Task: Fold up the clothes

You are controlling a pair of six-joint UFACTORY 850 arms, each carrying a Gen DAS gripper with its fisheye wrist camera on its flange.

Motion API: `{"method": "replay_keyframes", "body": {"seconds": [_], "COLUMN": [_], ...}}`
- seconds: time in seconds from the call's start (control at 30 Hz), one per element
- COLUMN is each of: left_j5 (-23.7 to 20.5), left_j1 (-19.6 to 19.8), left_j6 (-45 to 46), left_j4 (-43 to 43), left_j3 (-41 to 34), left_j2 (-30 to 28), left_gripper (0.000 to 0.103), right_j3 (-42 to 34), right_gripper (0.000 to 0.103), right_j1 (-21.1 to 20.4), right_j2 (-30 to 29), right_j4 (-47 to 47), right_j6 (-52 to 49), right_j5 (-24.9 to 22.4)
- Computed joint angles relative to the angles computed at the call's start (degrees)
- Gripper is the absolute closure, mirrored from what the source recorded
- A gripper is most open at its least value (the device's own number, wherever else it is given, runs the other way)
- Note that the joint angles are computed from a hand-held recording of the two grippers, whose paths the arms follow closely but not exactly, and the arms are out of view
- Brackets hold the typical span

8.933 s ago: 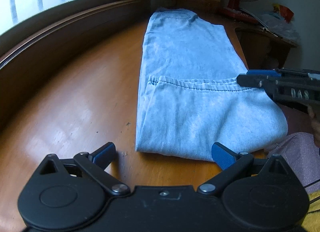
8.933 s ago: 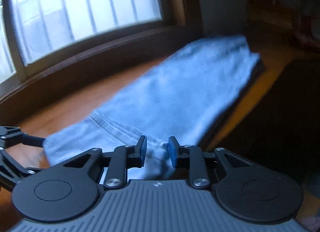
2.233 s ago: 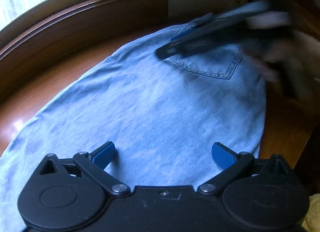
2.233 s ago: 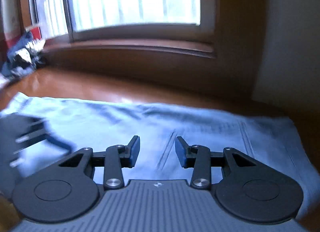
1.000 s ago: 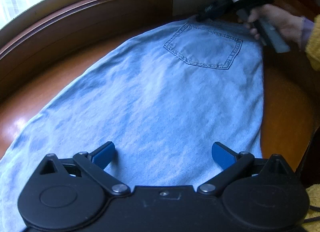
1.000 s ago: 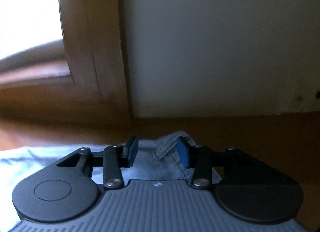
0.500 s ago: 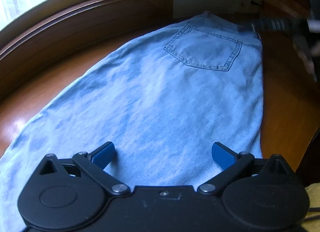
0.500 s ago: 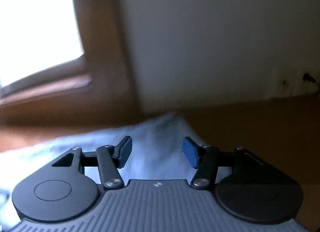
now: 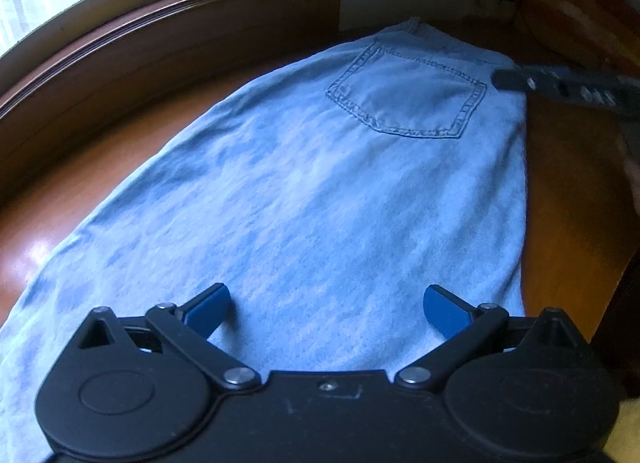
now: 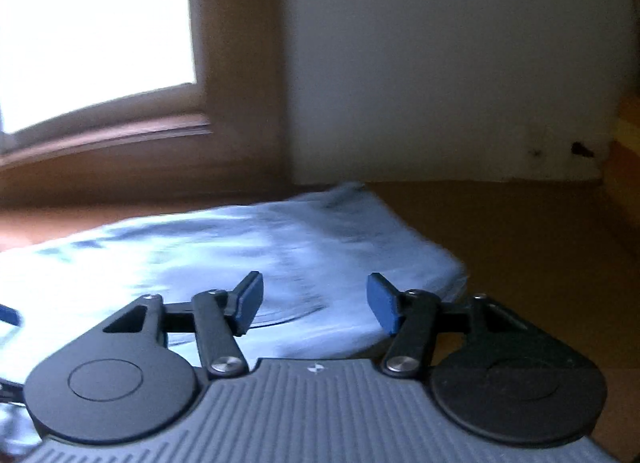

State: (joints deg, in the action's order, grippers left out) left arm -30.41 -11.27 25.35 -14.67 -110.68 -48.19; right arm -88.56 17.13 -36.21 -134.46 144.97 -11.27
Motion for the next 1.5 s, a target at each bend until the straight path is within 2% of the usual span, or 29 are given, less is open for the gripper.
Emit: {"method": "replay_keyframes", "body": {"seconds": [0.13,0.17,0.33,0.4,0.47,0.57,0.67,0.83,1.0,1.13,1.23,1.33,1.43,1.5], "left_j5": [-1.63,-1.66,-0.92,-1.60,-1.83,-3.00,-5.70,-10.69,-14.14,-13.42,-12.62,-11.47,-10.48,-9.61], "left_j1": [0.91,1.24,3.20,4.50,5.98,9.27,13.00,19.36,24.58,27.57,29.51,31.38,32.79,33.82], "left_j6": [-0.56,0.16,4.91,9.04,14.76,28.66,41.47,51.82,57.01,61.81,62.13,60.15,57.29,59.44], "left_j4": [-2.76,-3.37,-7.63,-12.33,-17.07,-26.54,-32.78,-35.79,-38.72,-42.11,-41.76,-38.47,-32.22,-30.30], "left_j3": [-0.16,0.08,1.55,2.52,4.55,8.93,12.41,15.10,15.53,16.41,15.91,14.60,13.04,12.86], "left_j2": [0.64,0.98,2.34,2.99,4.28,7.02,9.22,11.23,11.98,12.76,12.66,12.21,11.52,11.52], "left_gripper": [0.000,0.000,0.000,0.000,0.000,0.000,0.000,0.000,0.000,0.000,0.000,0.000,0.000,0.000], "right_j3": [4.63,6.06,8.97,8.96,7.73,4.48,0.76,-11.07,-18.56,-22.53,-26.80,-30.62,-33.84,-36.82], "right_gripper": [0.030,0.029,0.026,0.026,0.026,0.026,0.026,0.022,0.022,0.021,0.021,0.021,0.021,0.021], "right_j1": [2.66,3.49,7.61,9.59,11.54,14.33,18.77,27.30,32.41,35.61,37.20,38.65,40.19,41.32], "right_j2": [1.95,2.67,5.14,5.43,4.43,1.67,-0.85,-8.52,-12.85,-14.99,-17.71,-20.31,-22.77,-24.98], "right_j4": [-4.10,-2.45,16.86,25.23,30.34,36.30,43.13,55.54,62.93,63.88,64.95,65.93,66.45,66.67], "right_j6": [12.45,12.90,-5.99,-15.31,-19.34,-22.17,-22.54,-22.05,-27.42,-32.62,-36.97,-38.53,-35.31,-32.55], "right_j5": [-5.67,-7.34,-9.35,-11.33,-13.65,-17.35,-23.94,-36.76,-38.34,-40.15,-40.34,-39.86,-39.66,-39.75]}}
